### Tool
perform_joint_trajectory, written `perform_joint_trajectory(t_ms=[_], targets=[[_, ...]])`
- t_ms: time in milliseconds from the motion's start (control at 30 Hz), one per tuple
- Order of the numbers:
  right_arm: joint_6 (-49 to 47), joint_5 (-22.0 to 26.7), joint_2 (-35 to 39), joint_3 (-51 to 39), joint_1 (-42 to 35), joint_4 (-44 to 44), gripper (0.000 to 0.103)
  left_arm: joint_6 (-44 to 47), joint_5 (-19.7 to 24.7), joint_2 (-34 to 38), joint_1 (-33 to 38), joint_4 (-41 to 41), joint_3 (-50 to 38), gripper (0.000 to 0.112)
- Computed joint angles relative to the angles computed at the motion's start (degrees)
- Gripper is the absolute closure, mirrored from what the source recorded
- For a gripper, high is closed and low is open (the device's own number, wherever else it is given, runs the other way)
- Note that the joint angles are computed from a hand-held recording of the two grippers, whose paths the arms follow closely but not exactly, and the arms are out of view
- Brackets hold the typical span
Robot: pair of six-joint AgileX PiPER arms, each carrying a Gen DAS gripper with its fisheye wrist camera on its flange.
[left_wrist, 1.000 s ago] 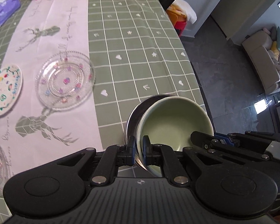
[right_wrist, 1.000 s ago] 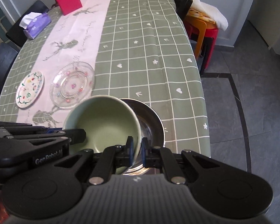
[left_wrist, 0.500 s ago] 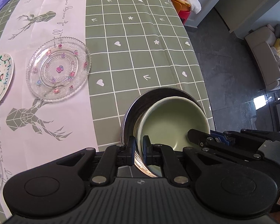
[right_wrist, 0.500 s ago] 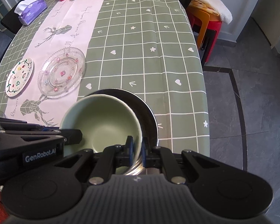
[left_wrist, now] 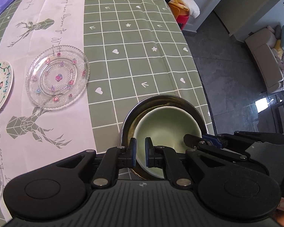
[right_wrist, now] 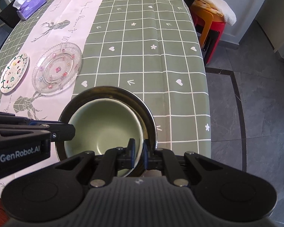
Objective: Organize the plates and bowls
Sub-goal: 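Lower the sage-green bowl into the steel bowl with both grippers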
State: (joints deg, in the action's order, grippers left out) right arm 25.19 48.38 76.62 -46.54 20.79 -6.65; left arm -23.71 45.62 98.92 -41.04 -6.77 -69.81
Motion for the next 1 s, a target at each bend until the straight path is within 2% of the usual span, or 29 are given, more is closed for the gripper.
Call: perform_joint_trajectory(t_ms=[333, 467, 667, 933, 1000], targets=[[1.7, 4.6, -3.6, -1.8, 2.6, -3.4, 0.095, 0.2, -1.6, -2.2, 0.0, 0.8, 2.0, 0.103], [2.7, 4.2, -3.6, -0.9, 3.1, -4.0, 0.101, 0.8, -1.8, -2.9, 0.6, 0.2, 2.8, 0.102], [3.3, 3.4, -3.0, -0.3, 3.0, -4.1, 0.101, 1.9, -1.2, -3.8, 1.1, -0.2, 3.3, 0.102], [7.5, 6.5, -5.7, -2.2, 6.9, -7.9, 0.095, 4.3, -0.9, -6.8, 2.3, -0.4, 4.8, 0.098], [8.8, 6.9, -6.6, -2.6, 8.3, -8.5, 0.088, 5.4, -0.9, -8.1, 2.6, -0.2, 5.4, 0.096]])
